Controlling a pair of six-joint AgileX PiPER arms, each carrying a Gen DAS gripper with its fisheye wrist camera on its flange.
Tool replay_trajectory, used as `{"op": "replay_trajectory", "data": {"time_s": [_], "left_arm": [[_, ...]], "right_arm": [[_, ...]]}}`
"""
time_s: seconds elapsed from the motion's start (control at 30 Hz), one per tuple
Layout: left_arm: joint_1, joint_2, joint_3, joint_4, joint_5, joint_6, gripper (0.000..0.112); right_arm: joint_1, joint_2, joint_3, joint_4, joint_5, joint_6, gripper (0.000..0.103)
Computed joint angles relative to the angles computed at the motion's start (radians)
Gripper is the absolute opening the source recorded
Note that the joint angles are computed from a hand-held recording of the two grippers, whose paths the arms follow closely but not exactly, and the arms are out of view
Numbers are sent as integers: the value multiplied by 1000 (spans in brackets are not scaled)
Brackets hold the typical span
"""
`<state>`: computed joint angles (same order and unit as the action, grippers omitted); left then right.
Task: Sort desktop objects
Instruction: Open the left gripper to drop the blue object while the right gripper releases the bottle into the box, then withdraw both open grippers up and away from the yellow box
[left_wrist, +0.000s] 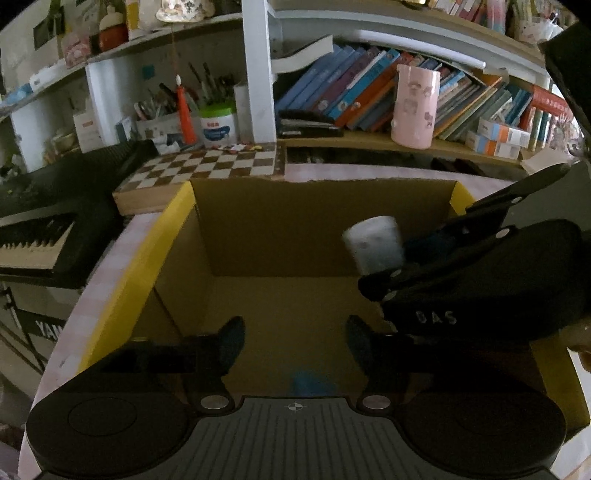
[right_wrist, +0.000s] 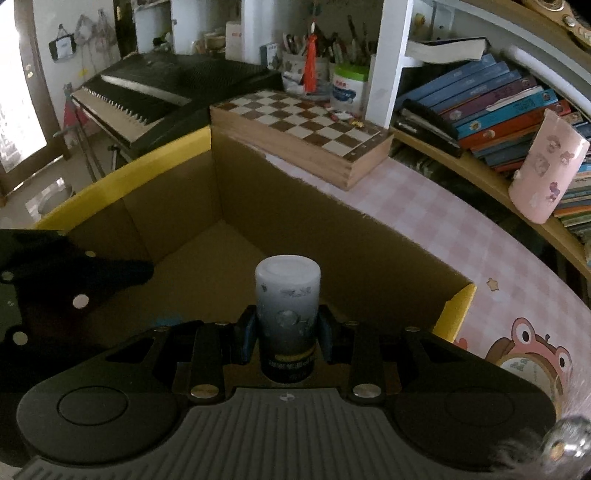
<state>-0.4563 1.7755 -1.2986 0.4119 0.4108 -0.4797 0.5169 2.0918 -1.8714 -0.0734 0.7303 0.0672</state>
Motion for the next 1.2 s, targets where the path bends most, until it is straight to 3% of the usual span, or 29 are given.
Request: {"op": "replay_trajectory", "data": {"time_s": [0.2, 0.4, 0.53, 0.7, 0.97, 1.2], "left_arm": [[-12, -46, 46, 66, -21, -63, 79], [-34, -128, 112, 179, -54, -180, 86], [-62, -204, 174, 357, -62, -364, 89], [-82, -320, 270, 535, -70, -569, 90], [-83, -528, 409, 527, -68, -623, 91], [-155, -732, 547, 533, 25, -663, 92]], "right_arm": [[4, -62, 77, -32, -51, 51, 36], [16, -191, 236, -130, -148, 223, 39], [44, -294, 350, -309, -198, 445, 46], [97, -429, 486, -578, -207, 788, 46], [255, -639, 691, -898, -71, 1208, 48], [509, -767, 831, -1030, 158, 1449, 51]]}}
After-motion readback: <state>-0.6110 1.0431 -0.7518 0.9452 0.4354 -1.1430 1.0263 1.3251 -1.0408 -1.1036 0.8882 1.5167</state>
